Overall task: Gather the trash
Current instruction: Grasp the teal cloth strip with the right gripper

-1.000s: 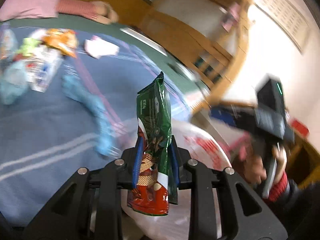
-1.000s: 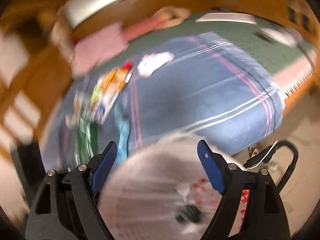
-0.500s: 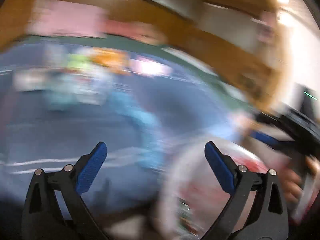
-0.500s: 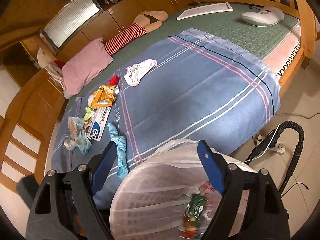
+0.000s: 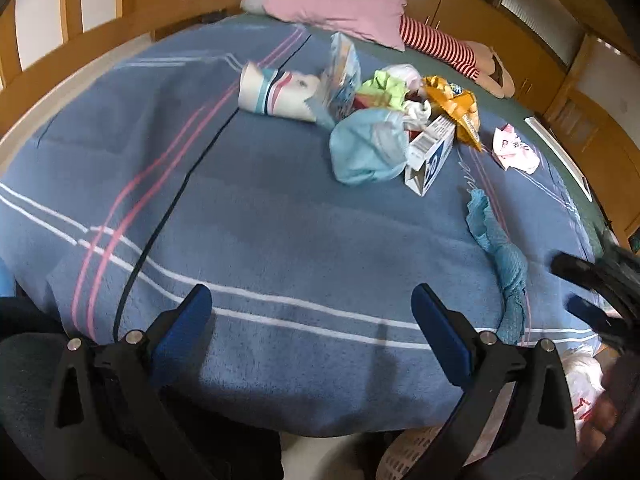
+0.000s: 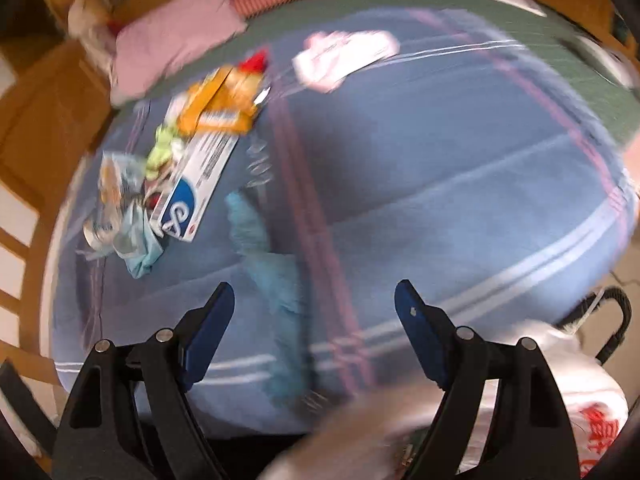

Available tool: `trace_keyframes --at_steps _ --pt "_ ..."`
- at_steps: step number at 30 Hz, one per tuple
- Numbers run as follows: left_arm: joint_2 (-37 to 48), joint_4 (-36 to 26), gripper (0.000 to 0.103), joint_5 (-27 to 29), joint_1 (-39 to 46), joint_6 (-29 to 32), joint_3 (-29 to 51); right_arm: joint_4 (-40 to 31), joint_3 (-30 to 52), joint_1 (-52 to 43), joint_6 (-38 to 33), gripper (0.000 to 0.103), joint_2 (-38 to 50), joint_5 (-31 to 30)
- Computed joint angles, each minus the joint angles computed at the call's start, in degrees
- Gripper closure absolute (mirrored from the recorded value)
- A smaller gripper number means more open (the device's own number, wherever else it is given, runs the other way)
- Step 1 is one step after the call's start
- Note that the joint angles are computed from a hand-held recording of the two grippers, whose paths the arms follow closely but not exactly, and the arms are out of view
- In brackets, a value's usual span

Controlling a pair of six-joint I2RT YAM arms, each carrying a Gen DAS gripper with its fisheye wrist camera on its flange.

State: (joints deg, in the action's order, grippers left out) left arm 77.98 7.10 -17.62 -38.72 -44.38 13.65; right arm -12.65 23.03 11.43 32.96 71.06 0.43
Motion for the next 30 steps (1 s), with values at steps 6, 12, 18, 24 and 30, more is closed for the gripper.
trace_keyframes --at_steps 6,12,18,24,30 --pt "-0.7 1.2 0.003 2.9 2.7 -1.4 -1.6 2.2 11.6 9.2 0.6 0.027 21.1 6.6" --pt "-0.7 0.4 0.003 2.5 2.2 -1.3 -1.3 5.6 10.7 12.2 -1.0 0.066 23.9 11.3" --pt "-2.0 0.4 0.003 1.5 1.5 -1.5 -1.8 5.1 4.1 11.4 -0.1 0.067 13.1 5.9" --pt "-1.7 -0.7 0.003 1.2 0.3 -1.5 -1.3 3.7 -0.2 10.9 4.1 0.067 5.6 3.3" --pt "-0.8 -0.7 0.003 1.5 0.2 -1.5 -0.9 5.0 -3.4 10.1 4.9 0.067 3.7 3.4"
